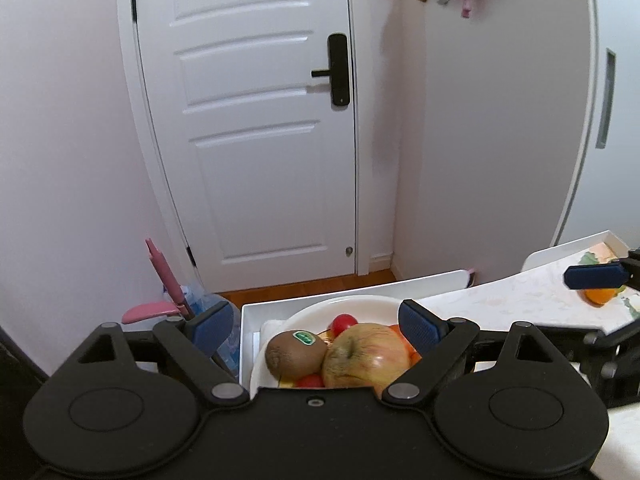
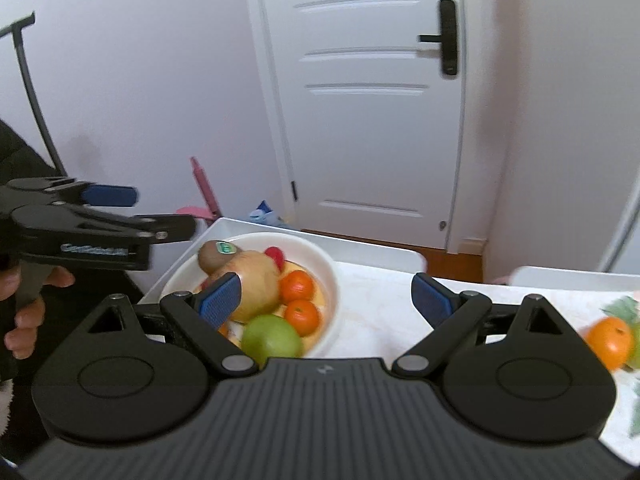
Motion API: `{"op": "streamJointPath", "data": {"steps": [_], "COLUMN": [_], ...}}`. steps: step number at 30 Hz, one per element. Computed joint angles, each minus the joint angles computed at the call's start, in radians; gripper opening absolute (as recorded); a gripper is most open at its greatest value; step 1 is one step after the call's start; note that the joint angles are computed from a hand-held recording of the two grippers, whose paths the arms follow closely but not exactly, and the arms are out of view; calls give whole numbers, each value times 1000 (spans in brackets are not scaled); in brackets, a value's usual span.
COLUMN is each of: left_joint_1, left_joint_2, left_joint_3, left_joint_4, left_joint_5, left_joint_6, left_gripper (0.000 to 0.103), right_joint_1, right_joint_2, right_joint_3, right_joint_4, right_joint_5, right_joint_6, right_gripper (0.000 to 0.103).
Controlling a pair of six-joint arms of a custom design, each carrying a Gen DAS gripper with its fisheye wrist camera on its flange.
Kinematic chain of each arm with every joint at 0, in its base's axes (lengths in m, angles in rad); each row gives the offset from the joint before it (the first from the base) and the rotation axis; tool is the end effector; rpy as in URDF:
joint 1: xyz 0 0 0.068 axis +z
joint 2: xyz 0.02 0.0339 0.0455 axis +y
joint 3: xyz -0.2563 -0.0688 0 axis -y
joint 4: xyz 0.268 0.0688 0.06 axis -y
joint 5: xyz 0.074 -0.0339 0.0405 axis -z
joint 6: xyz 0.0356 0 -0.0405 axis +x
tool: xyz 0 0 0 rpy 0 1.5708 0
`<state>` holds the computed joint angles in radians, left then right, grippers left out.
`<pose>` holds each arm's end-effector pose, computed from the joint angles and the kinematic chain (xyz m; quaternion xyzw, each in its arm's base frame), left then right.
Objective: Organize fruits
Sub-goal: 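Open both tools to release the kiwi and brown apple into the dish, then grasp the last orange with the left tool while the right tool grasps the last green apple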
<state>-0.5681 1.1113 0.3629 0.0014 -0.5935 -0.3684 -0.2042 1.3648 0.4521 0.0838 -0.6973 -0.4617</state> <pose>0.1957 -0.1013 0.1345 -0.0291 0.8836 0.0663 0.4626 0.2469 -0.0278 0.1144 -0.2353 0.8528 0.1896 0.4260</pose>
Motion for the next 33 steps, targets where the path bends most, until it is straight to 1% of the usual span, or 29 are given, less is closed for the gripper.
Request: {"op": "streamJointPath", "data": {"steps": [3, 4, 5, 6, 8, 9, 10, 12, 13, 15, 18, 21, 24, 29, 33], "left_joint_1": [-127, -169, -215, -250, -322, -354, -389, -444, -468, -507, -548, -569, -572, -534, -487], "left_joint_2": [-10, -3, 14, 33, 86, 117, 155, 219, 257, 336, 458, 571, 684, 840, 968], "left_joint_3": [41, 58, 81, 103, 154, 185, 220, 282, 318, 391, 501, 603, 703, 823, 907], "left_joint_4": [-114, -149, -186, -215, -273, -303, -335, -383, -403, -436, -457, -451, -412, -265, -133], "left_joint_5": [-105, -138, -173, -198, -248, -268, -288, -319, -329, -344, -350, -345, -327, -242, -148], "left_joint_6": [-122, -168, -219, -259, -343, -383, -428, -499, -531, -583, -633, -638, -594, -433, -259], "left_gripper": [93, 93, 93, 93, 93, 93, 93, 93, 93, 93, 93, 93, 93, 93, 93], "right_joint_1": [-127, -217, -261, -261, -349, -428, -467, -501, -557, -611, -675, -711, -739, -746, -733], "right_joint_2": [-15, -10, -1, -1, 38, 83, 116, 151, 210, 279, 382, 485, 599, 756, 868], "right_joint_3": [35, 69, 90, 90, 148, 205, 243, 285, 347, 425, 543, 665, 794, 959, 1071], "right_joint_4": [-115, -197, -241, -241, -334, -416, -458, -515, -564, -632, -713, -761, -791, -783, -780], "right_joint_5": [-73, -114, -134, -134, -172, -195, -205, -217, -220, -229, -238, -241, -237, -218, -196], "right_joint_6": [-108, -191, -237, -237, -338, -436, -488, -549, -615, -703, -804, -858, -895, -893, -892], "right_gripper": [103, 103, 103, 103, 103, 103, 103, 103, 103, 103, 103, 103, 103, 103, 103]}}
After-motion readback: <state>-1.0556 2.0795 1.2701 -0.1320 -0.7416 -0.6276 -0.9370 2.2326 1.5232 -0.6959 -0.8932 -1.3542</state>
